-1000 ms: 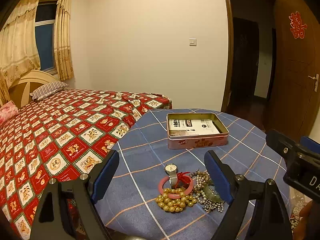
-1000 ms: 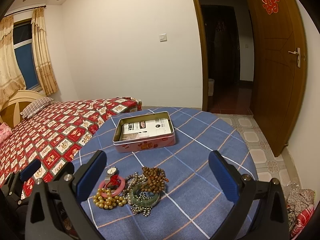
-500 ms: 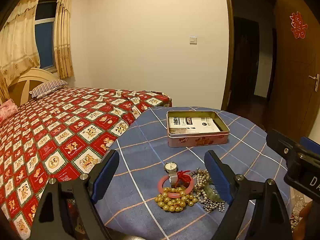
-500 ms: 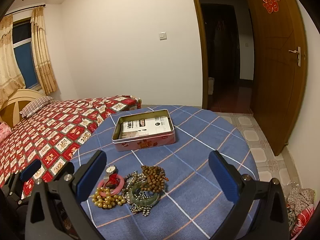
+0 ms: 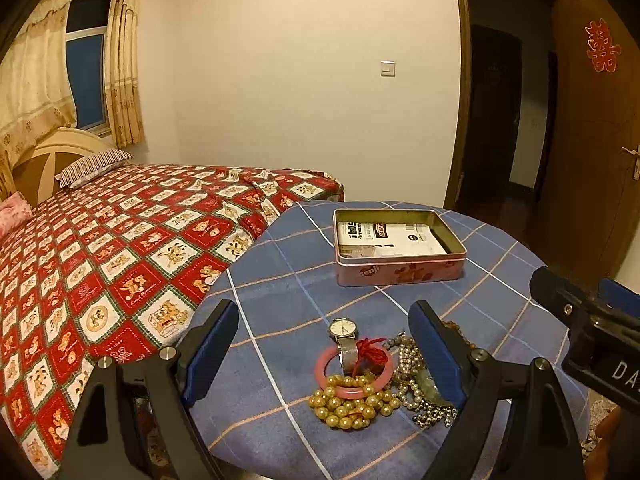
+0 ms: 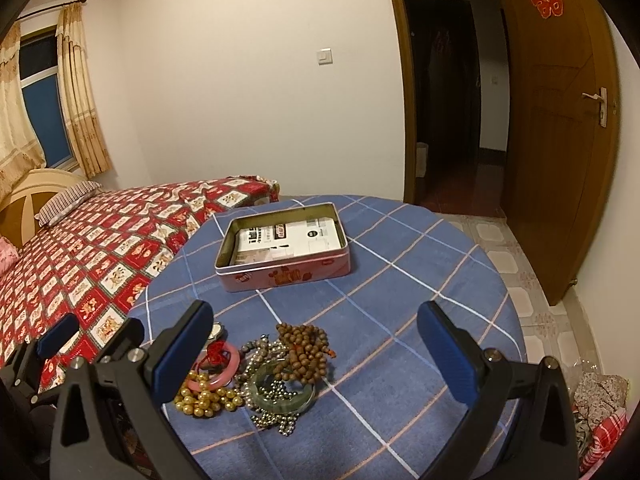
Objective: Organize jewelry
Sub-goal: 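Grasp the silver watch with the left tool while the right tool grasps the brown bead bracelet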
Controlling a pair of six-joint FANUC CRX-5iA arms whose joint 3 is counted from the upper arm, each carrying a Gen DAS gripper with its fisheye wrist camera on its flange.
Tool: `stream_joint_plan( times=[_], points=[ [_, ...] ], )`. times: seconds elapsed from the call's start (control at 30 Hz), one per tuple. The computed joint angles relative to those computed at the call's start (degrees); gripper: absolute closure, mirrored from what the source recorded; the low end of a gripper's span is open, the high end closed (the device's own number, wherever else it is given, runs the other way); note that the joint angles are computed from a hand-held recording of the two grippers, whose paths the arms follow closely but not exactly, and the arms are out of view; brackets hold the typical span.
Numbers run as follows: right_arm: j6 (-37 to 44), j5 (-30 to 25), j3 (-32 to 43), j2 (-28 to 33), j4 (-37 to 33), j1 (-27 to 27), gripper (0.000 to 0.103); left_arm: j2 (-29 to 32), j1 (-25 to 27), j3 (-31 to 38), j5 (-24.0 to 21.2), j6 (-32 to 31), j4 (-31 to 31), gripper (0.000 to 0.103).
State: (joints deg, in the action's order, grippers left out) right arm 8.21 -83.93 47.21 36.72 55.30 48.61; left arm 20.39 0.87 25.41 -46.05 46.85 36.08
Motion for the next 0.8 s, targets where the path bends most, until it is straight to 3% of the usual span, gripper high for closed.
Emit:
stream_joint_plan(
  times=[0.23,0.43,0.6,0.8],
  points=[
    [0.8,0.9,-0.9,-0.4,-2.8,-1.7,0.0,4.7,-0.4,6.2,-3.8,3.0,-3.5,0.016],
    [-1.1,4.9,-7.8,-3.8,-5.8,-3.4,0.003,10.6,0.1,14.6,-9.7,6.5,-7.8,0.016],
    [1.1,9.7,-11.1,-6.1,-11.9,-5.1,0.031,16.8,1.0,23.5,-18.1,9.1,-7.8,0.016],
    [5.1,13.9,-13.9,-8.0,-17.8,-6.1,0.048,20.7,1.5,28.8,-24.7,6.1,-4.8,0.016]
  ],
)
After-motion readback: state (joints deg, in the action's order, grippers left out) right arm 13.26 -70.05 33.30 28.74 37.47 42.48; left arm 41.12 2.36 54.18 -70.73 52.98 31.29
